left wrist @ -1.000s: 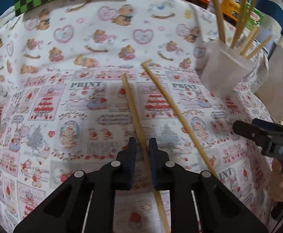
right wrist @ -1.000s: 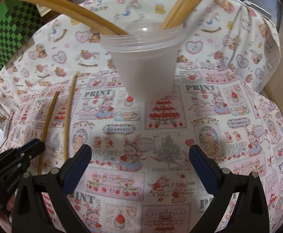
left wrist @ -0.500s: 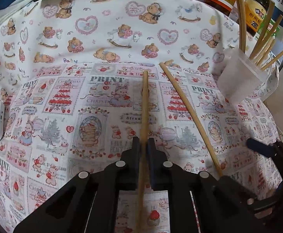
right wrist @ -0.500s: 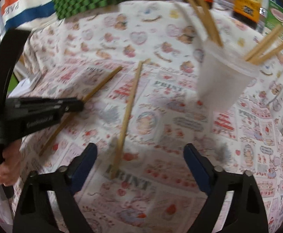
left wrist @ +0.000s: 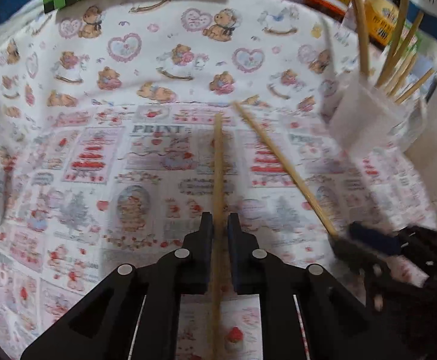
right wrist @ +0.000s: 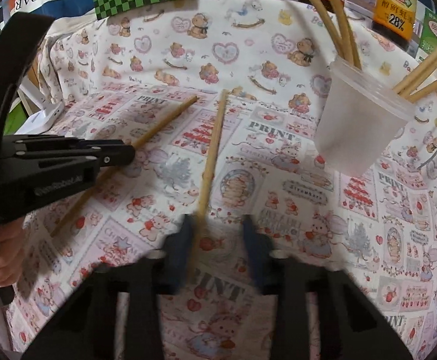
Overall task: Organize utensils
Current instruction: 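Grasp the last chopstick with the right tool while the left tool holds its chopstick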
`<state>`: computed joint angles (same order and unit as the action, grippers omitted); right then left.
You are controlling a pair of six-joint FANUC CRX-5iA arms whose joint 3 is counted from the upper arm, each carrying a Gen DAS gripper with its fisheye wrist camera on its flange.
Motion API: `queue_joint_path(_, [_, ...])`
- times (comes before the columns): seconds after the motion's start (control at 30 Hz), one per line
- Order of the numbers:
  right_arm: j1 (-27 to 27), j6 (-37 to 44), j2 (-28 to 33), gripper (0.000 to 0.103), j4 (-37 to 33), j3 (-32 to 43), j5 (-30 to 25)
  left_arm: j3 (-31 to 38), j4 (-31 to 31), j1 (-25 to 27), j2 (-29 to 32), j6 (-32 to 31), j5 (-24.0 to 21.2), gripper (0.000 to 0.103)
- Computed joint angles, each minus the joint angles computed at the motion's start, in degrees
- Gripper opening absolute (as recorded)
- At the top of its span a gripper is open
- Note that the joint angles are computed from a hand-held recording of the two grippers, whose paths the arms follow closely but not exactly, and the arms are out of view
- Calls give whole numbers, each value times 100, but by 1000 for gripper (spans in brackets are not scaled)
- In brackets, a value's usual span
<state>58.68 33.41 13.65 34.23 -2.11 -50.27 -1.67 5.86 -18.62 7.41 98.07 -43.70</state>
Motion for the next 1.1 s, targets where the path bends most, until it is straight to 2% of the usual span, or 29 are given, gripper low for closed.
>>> queue_joint_path(0.07, [-65,-212,-93,6,-55,-63,77,-256,232,50,-186,-133,347,4])
queue_joint_path(0.2, [-259,-724,-477,6,-185,-351,607,-802,653,106,-606,-416,1166,1])
queue_joint_path(0.27, [-295,-1093,-669,6,65,-579,868,-1115,996,144,-807,-707,1576,0])
queue_joint_path(0.33, [-328,-1647,-900,5,596,-909,1144,-1253,1222,160,-916,-916,1744,0])
queue_joint_path(0.5, [-633,-3802,-1518,4,2685,-1914,1983,-919,588,128,-783,-420,1444,0])
queue_joint_path(0.6, [-726,-4637,-1682,4,3773,-2200,1905,-567,-157,-31,-611,47,1140,6])
queue_joint_path(0.7, [-826,-5219,-1737,4,4561,-2347,1866,-282,-728,-207,-453,327,856,19])
queue_joint_path(0.83, [-942,-5725,-1825,4,5186,-2515,1927,-171,-793,-294,-349,220,683,32])
queue_joint_path(0.93, [-996,-5953,-1879,4,5523,-2590,1884,-88,-543,-260,-287,-29,519,34])
queue_joint_path(1.03, [-1005,-6065,-1902,4,5684,-2624,1746,308,-55,-180,55,-472,-15,34])
queue_joint_path(1.1, [-951,-5977,-1890,4,5568,-2602,1631,934,-381,-278,418,-239,-600,34])
